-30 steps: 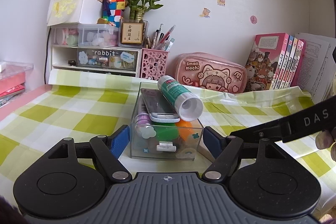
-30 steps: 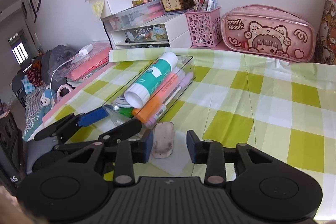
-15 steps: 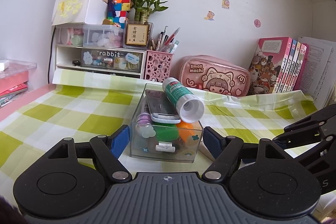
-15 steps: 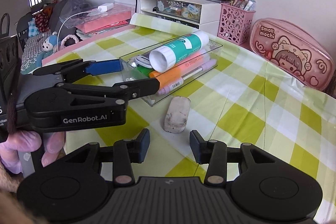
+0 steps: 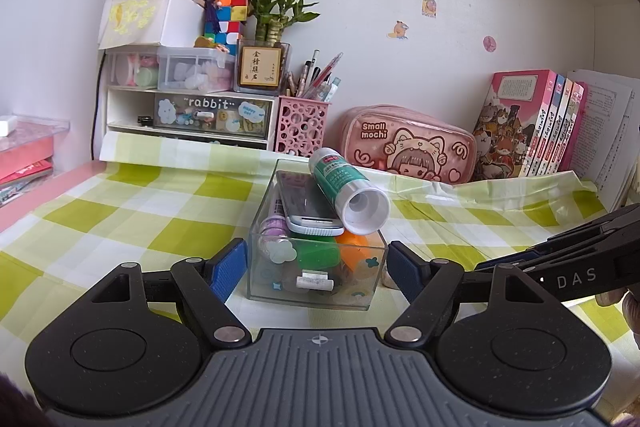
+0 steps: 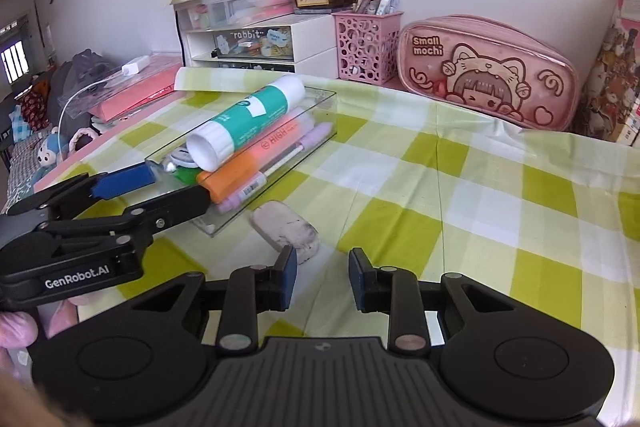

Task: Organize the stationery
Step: 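Lower the right gripper onto the white eraser and grasp it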

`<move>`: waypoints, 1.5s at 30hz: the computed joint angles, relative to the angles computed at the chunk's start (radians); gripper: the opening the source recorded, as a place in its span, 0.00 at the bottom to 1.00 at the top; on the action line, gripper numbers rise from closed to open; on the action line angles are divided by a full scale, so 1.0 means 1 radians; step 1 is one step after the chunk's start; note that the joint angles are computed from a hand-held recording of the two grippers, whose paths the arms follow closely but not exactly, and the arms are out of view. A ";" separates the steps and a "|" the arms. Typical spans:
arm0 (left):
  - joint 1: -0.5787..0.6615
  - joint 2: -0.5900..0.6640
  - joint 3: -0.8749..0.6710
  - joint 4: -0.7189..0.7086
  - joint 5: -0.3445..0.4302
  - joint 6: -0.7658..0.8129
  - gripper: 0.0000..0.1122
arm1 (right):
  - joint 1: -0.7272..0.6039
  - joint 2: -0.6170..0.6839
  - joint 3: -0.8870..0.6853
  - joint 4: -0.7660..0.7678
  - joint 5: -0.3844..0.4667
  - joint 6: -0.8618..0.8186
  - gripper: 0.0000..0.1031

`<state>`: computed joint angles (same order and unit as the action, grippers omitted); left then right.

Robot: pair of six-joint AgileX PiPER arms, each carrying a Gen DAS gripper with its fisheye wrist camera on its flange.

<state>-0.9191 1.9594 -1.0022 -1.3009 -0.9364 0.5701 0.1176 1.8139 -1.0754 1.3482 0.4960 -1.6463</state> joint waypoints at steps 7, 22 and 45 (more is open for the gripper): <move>0.000 0.000 0.000 -0.001 -0.001 0.001 0.67 | 0.017 0.004 0.002 -0.001 0.017 -0.049 0.38; -0.001 -0.001 0.002 0.003 0.000 -0.006 0.67 | 0.068 0.033 0.003 0.168 -0.045 -0.228 0.33; -0.001 0.003 -0.005 -0.005 -0.001 0.012 0.66 | -0.040 -0.013 0.030 0.268 0.117 -0.147 0.28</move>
<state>-0.9202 1.9619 -1.0069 -1.3056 -0.9375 0.5822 0.0772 1.8012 -1.0456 1.6159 0.6125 -1.7930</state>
